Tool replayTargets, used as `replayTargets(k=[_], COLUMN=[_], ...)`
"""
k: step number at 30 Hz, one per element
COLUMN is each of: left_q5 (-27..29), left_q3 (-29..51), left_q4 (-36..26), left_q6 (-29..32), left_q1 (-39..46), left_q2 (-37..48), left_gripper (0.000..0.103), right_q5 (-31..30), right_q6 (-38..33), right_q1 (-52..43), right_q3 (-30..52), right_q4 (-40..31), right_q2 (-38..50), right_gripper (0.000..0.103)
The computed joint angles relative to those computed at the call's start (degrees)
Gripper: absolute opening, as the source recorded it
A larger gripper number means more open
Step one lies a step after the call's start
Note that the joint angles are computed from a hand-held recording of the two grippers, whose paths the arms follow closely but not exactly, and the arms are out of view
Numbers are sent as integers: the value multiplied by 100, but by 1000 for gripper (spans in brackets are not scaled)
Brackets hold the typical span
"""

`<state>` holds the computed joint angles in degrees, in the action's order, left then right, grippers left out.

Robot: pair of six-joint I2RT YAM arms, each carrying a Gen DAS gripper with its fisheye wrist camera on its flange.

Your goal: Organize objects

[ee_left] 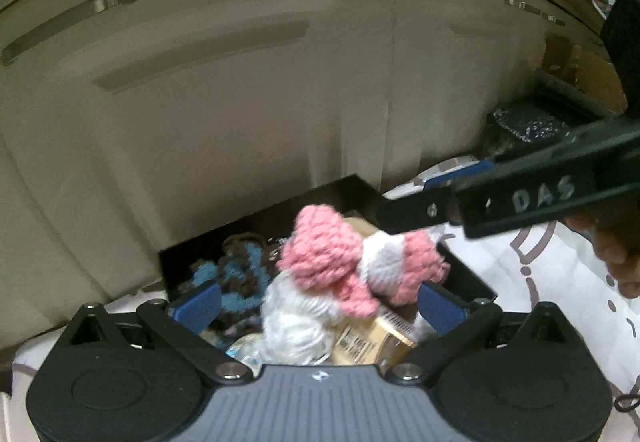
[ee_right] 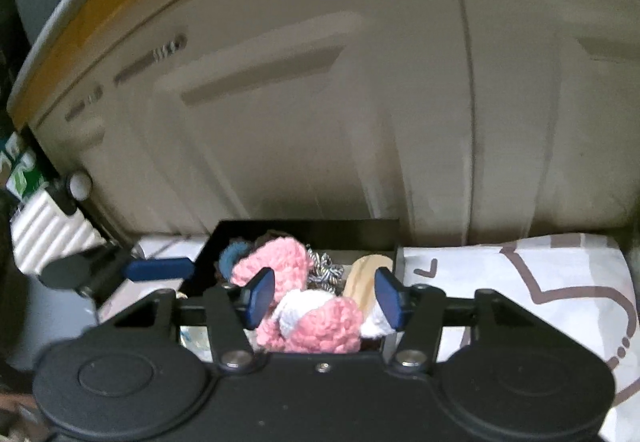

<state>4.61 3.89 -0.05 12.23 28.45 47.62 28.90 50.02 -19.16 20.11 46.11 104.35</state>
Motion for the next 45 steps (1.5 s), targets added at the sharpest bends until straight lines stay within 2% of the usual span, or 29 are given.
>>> replayTargets(k=[4,6,9,14,21,26,30,33,34,36,38,45], left_q5=[326,408,443,655,676,740,646,596,572,537,455,167], left_q3=[-7,-11,-40,-7,-10,36,87,135,158,205,250,444], left_q4=[-539,-559,-483,-449,-589,-771,-886,-991,-1081,-1296,-1553,-2506], left_q6=[329,478,639,699,722,742,654,508,446,340,243,-76], left_q1=[532,669,730,976,1127,1272,1252,1238,1221,1202,1170,1271], left_q2=[-508,-448,-298,-212,-307,-369,-404,-480,-563,-760,-1005,-1783], left_gripper=[103,103,103,103,103,103,103,103,103,103,103,103], right_q5=[16,249,379,442,1185,1168,721,524,482,553,708,1043], right_q6=[-405,-501,-545,-313,378,420,353,594,653,710,706,912], right_q1=[110,219,251,202,332,337,228,169,154,177,231,436], right_q3=[540,863,1172,1170,1624,1669,1532,1261,1159,1016,978,866], right_q4=[-398,-796,-1290,-1388,-1978,-1808,-1862,-1648,-1514,-1466,-1648,-2690], right_q2=[415,601,748,731,973,1143,877,610,536,326,105,-739], right_gripper=[55,56,50,46,45,46,47,50,55,61,70,83])
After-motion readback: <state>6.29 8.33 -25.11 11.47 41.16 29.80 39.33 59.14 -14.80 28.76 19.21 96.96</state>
